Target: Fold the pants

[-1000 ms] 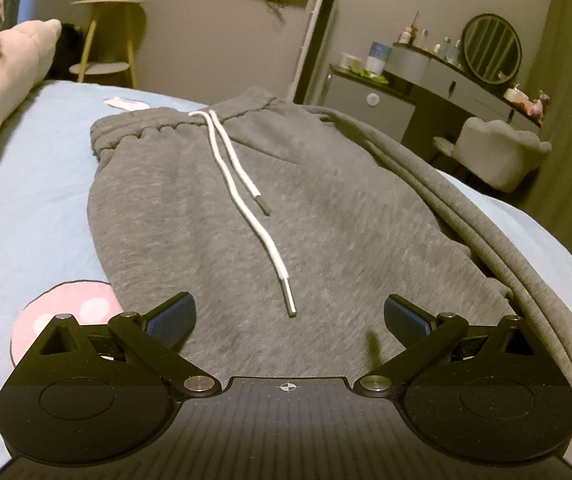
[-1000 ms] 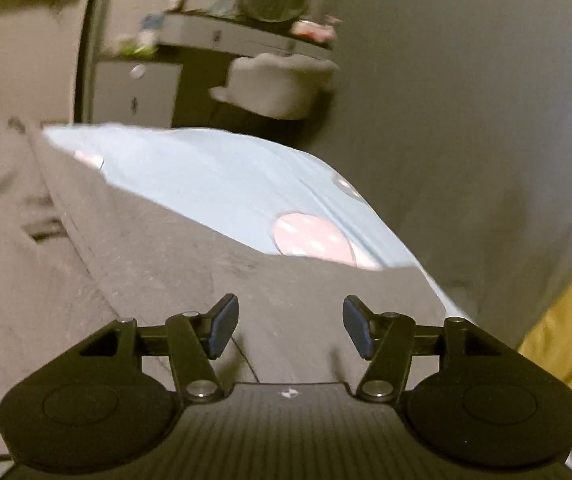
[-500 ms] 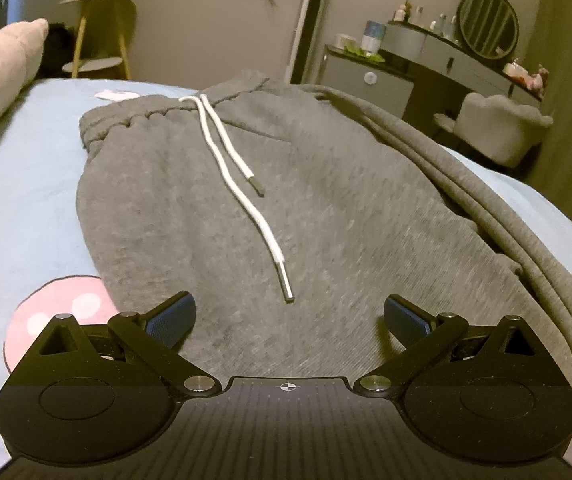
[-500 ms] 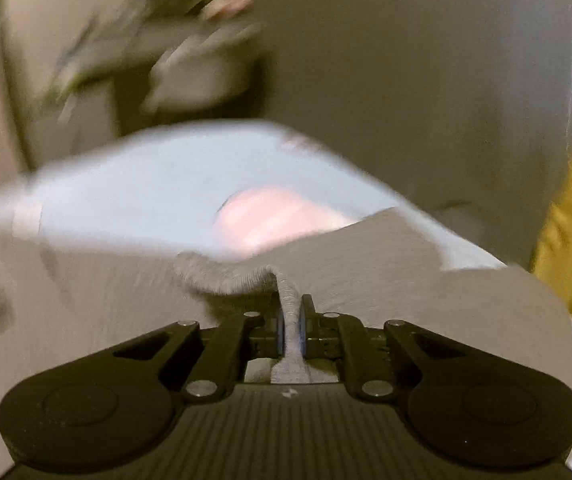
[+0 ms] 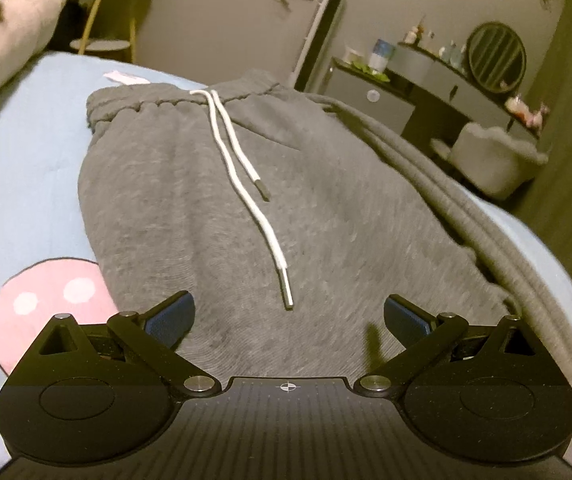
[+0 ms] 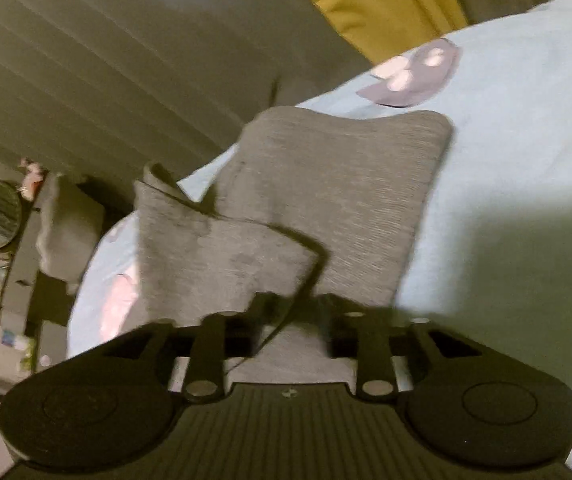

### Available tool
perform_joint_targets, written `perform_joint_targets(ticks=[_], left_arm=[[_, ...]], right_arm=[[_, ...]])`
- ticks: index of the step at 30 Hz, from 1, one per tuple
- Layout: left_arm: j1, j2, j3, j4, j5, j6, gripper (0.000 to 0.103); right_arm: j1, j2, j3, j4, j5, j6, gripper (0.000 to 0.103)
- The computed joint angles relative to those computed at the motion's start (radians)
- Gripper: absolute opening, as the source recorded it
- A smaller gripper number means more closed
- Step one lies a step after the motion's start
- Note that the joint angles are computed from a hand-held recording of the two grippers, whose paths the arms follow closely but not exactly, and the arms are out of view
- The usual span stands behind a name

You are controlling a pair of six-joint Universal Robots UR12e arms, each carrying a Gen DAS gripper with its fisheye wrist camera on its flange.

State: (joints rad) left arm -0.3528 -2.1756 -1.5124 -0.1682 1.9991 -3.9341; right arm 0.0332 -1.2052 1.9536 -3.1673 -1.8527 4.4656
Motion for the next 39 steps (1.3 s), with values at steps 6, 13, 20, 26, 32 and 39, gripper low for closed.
perform_joint_targets(ticks=[6,13,20,26,32,39], left_arm=[[0.021,0.024,-0.024,0.028,-0.089,-0.029,0.103],[0.082,-0.002,0.095,0.06,-0.275,0.084,0.103],[0.139,-0.173,0.433,-0.122,-0.47,0.084,0.103],[0.151,-0.332,0.696,-0.309,-0.568,0.065,0.073],[0.166,-0.379,0.758,-0.438,-0.688,0.016,0.025],[0.18,-0.253,0.51,-0.18,-0.693,-0.022,0.01]], right_arm=[[-0.01,0.037,-0.017,-0.087,0.045,-0.039,0.058],[0.01,0.041,-0.053,-0.046,-0.01,-0.215,0.008],[-0.017,0.058,-0.019,-0.104,0.065,-0.163,0.007],[-0.019,0.063,-0.021,-0.114,0.067,-0.164,0.008],[-0.041,0.054,-0.007,-0.172,0.13,-0.142,0.038],[-0.052,0.036,-0.033,-0.056,0.111,-0.09,0.012]])
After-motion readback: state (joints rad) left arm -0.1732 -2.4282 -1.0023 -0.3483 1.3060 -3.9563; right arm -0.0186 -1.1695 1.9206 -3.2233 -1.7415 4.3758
